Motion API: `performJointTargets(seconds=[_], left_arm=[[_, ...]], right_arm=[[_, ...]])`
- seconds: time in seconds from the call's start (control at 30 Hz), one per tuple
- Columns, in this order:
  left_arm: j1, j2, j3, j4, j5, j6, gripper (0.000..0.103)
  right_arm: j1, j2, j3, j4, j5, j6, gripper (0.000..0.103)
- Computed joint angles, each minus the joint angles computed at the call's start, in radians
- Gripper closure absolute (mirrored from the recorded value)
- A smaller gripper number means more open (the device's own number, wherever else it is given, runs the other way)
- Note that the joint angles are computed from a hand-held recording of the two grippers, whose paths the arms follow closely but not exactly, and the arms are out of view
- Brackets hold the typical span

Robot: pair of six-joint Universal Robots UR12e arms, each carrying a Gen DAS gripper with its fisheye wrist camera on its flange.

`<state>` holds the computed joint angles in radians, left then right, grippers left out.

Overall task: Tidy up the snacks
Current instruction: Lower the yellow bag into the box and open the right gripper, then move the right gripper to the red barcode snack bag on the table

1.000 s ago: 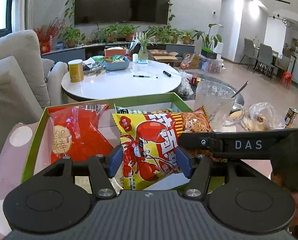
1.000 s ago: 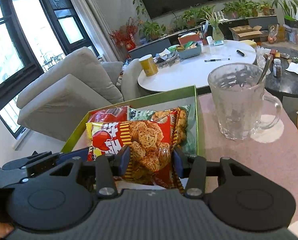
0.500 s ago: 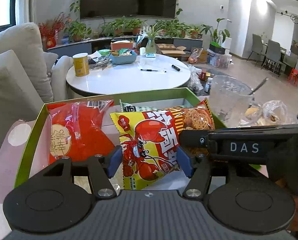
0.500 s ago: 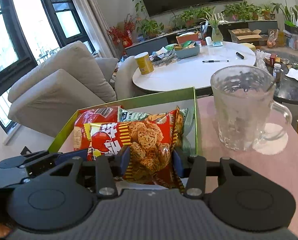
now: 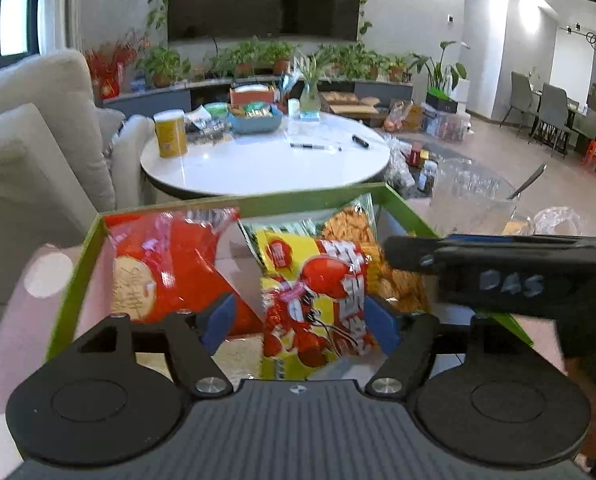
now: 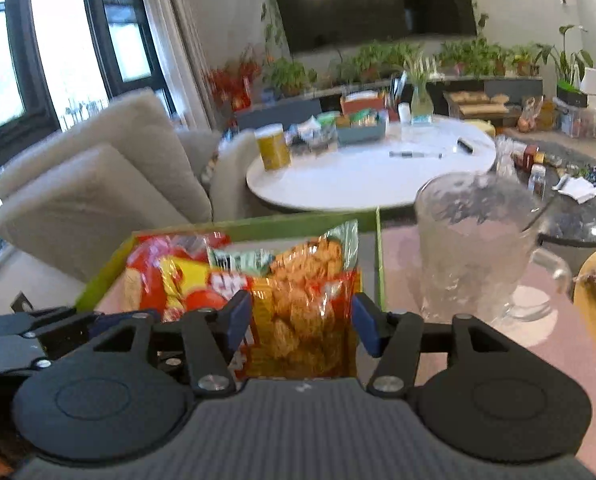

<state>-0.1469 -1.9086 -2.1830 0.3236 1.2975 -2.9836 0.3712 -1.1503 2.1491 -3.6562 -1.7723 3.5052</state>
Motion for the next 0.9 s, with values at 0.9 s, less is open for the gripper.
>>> performJointTargets(seconds=[0.9], left_arm=[[0.202,0.194,-0.285,0.190,-0.055,-0.049,0.016]], right_arm=[[0.111,-0.114,0.103,0.054,0.006,0.039,0.038]])
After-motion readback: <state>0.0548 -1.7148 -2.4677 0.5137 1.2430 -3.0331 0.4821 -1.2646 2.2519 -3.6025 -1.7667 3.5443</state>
